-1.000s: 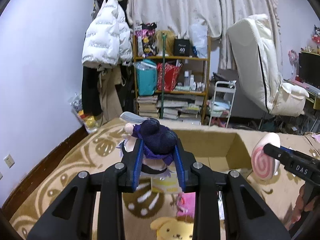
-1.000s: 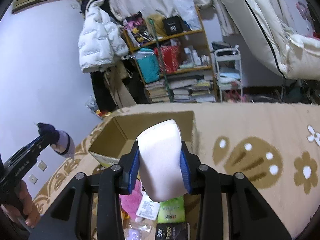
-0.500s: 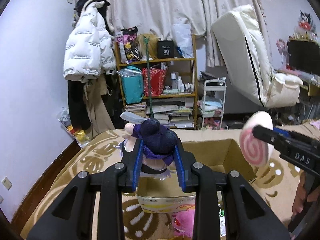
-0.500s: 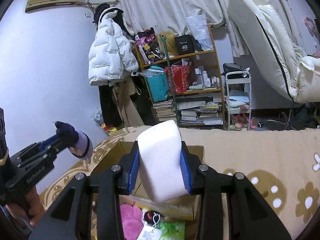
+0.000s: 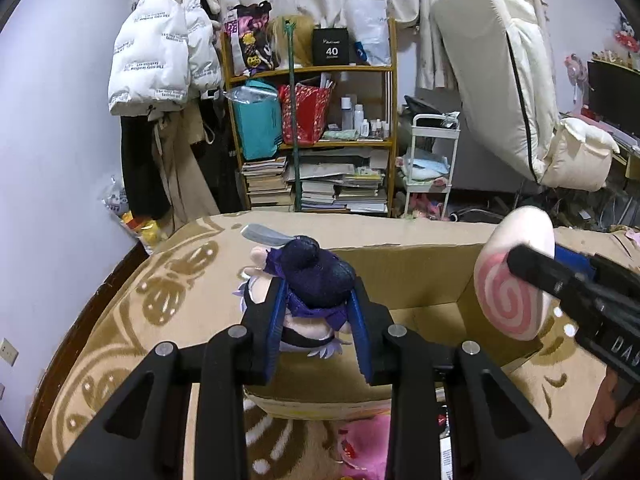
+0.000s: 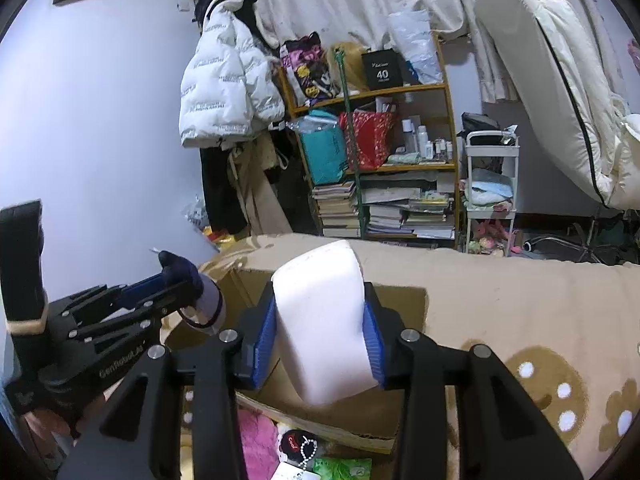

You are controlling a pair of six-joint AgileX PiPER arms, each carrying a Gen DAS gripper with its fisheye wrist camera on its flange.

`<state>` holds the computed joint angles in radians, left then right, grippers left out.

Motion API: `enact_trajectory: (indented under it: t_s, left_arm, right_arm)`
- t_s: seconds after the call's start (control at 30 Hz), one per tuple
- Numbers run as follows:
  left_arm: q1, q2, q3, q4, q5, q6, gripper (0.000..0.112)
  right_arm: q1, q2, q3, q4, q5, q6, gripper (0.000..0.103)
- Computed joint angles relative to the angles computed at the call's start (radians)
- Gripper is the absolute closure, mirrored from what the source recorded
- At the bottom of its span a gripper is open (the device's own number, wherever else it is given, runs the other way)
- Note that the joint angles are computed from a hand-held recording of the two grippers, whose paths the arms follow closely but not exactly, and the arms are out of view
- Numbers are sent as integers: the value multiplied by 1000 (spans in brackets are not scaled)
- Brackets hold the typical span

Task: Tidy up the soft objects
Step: 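Lift the doll with the left tool while the right tool lifts the pink roll over the box, then open both tools to drop the doll and pink roll into the box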

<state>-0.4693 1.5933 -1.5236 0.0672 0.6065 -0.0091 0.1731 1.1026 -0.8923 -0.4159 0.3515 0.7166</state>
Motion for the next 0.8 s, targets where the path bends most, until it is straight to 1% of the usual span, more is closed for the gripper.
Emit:
enact_trajectory:
  t_s: [0.1,0.17,0.23,0.3,0.37,0.4,0.43,0.47,0.57,0.63,0.7,0.73,0.77,0.8]
  left_arm:
    - [2,6,4,-6,-4,14,81]
    - [-8,11,5,19,-4,0,79]
    - [-15,11,9,27,2,0,78]
    - [-17,6,18,29,0,3,77]
    - [-21,6,18,34,10,4,75]
    - [-23,5,16,43,15,-4,69]
    - [-25,4,15,59,17,-19,59]
    - [-23,1,15,69,14,-29,56]
    - [-17,0,10,72,22,-38,53]
    - [-7,2,2,50,37,-28,45]
    - [1,-3,11,27,36,-15,44]
    - [4,-4,9,20,43,-10,42]
    - [7,-5,5,4,52,2,41]
    - [12,-10,8,-18,54,20,37]
  right_arm:
    - [-14,34,4,76,-11,-75,60]
    - [-13,52,6,86,-3,-88,58]
    - [-12,62,7,83,7,-82,57]
    - [-5,59,8,47,24,-27,56]
    - [-10,51,14,57,23,-29,54]
    - [-11,49,15,58,24,-29,54]
    - [-10,50,13,58,31,-28,53]
    - [-13,53,13,68,34,-37,53]
    - [-18,59,11,85,38,-53,51]
    - [-16,63,9,65,46,-37,49]
    - [-5,60,14,0,52,18,43]
    - [0,59,15,-23,57,38,39]
    - [2,57,14,-27,62,43,35]
    - [0,53,15,-13,61,31,34]
